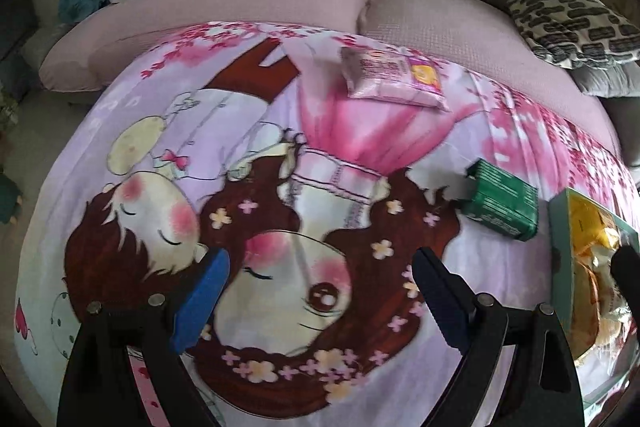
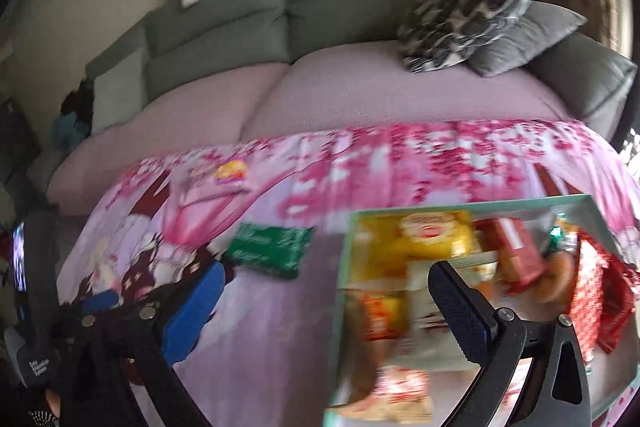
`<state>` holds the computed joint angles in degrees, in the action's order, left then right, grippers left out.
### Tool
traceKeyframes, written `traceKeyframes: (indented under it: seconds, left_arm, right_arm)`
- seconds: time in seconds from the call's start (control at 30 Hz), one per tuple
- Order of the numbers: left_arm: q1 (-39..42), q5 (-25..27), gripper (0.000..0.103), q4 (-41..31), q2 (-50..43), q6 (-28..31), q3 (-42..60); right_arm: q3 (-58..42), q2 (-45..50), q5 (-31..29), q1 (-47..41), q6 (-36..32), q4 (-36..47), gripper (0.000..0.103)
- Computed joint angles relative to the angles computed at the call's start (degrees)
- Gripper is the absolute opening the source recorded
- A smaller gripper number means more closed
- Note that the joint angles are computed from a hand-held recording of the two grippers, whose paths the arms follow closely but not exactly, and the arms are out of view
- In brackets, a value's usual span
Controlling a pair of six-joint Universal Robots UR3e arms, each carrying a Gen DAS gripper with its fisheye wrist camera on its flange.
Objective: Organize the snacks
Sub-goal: 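Move both tools back over the green bar pack and pink bag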
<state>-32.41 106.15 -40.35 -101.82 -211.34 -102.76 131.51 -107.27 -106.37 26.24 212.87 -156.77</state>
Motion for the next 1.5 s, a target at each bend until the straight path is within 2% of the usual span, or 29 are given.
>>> traceKeyframes:
  seconds: [0.17, 0.37, 0.77, 0.97, 1.2, 1.37, 1.5]
  left_arm:
    - [2.05, 0.75, 0.093, 0.12, 1.51, -0.55, -2.31]
    - [3.72, 0.68, 0.093, -0.15, 1.63, -0.84, -4.0]
    - [5.09, -0.38, 0.093, 0.48, 0.3, 0.8, -3.81]
    - [6.15, -0.68, 0.093, 1.27, -0.74, 1.9, -3.12]
    - [8.81, -3.97, 0.093, 2.07, -2.06, 4.29, -1.05]
    - [10.59, -5.56, 0.093, 2.82, -3.53, 5.73, 1.12]
    - [10.86, -6.96, 0.093, 1.85, -5.87, 7.44, 3.26]
  right_arm:
    - [-3.62, 6.67, 1.41, 3.57, 0.15, -2.82, 0.103]
    - [-4.79, 12.21, 6.06, 2.43, 1.79, -2.97, 0.103]
    - [-8.3, 17.64, 5.06, 2.92, 2.76, -1.91, 0.103]
    - [-9.58, 19.18, 2.59, 3.65, 1.96, -2.79, 0.103]
    - [-11.86, 22.32, 1.77, 3.58, 0.02, -4.3, 0.103]
    - [-16.45, 25.7, 1.3, 3.14, -0.42, -2.09, 0.098]
    - [-19.97, 28.79, 2.23, 1.53, 2.03, 1.04, 0.095]
